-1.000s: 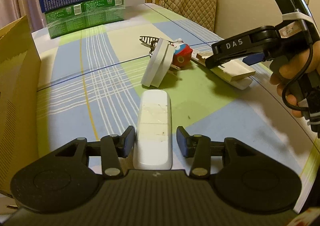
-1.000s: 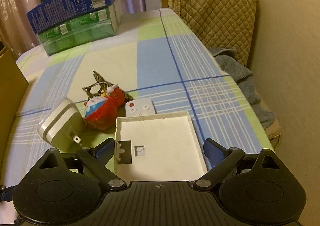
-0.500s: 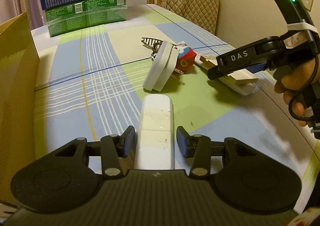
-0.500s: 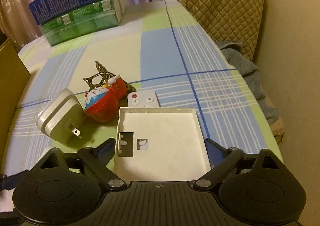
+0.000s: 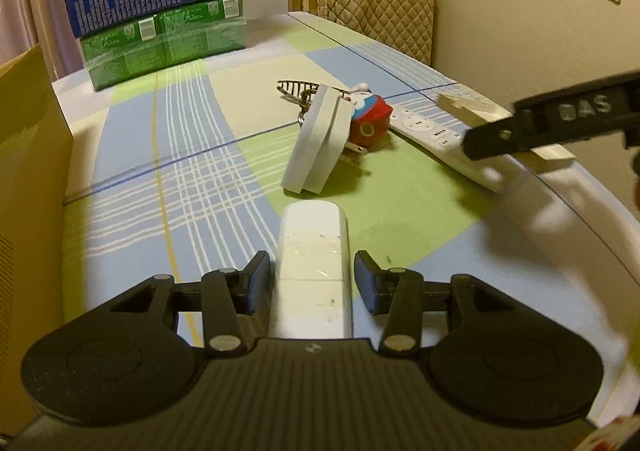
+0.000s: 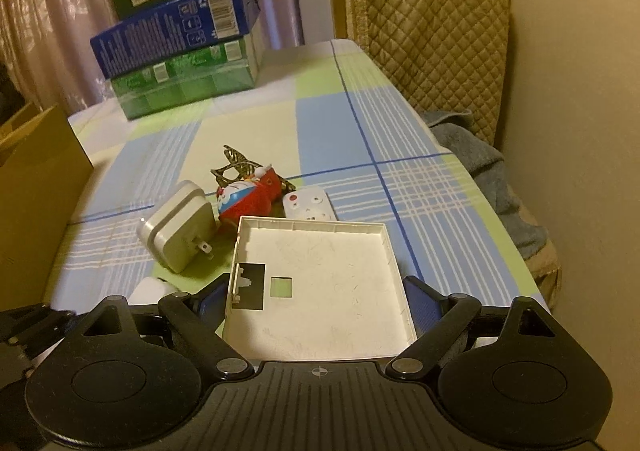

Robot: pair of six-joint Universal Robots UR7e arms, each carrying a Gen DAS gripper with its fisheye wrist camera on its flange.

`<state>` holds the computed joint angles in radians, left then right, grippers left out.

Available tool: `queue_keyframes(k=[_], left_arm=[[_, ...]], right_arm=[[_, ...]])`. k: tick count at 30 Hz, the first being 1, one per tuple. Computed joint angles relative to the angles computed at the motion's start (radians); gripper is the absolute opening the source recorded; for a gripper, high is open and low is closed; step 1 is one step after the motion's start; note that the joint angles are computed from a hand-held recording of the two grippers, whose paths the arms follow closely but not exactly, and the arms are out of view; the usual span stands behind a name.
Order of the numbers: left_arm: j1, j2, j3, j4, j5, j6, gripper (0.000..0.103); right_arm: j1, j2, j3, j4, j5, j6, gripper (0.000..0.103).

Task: Organize rigid objects
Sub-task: 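Lift the power strip with the left tool while the right tool lifts the tray toward the box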

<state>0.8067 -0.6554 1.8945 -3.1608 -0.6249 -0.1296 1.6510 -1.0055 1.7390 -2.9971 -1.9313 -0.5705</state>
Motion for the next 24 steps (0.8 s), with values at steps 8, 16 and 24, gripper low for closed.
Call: queue_keyframes(k=[8,16,24], left_arm=[[-0.013,-0.01,0.018,-0.006,0.012,-0.021,0.035],[-0.049,-0.035,0.046,-0.08,0.026,-0.002,0.035],[-0.087,-0.086,0.072,-0.066,0.059,-0.045,0.035]], right_arm=[[0.001,-0.039,0.056,-0.043,0.039,-0.003,0.086],[0.007,-0.083,0.108,-0.089,0.097,0.006,0.086],[0.034,-0.117,0.147,-0.119,0.149,0.016,0.086]])
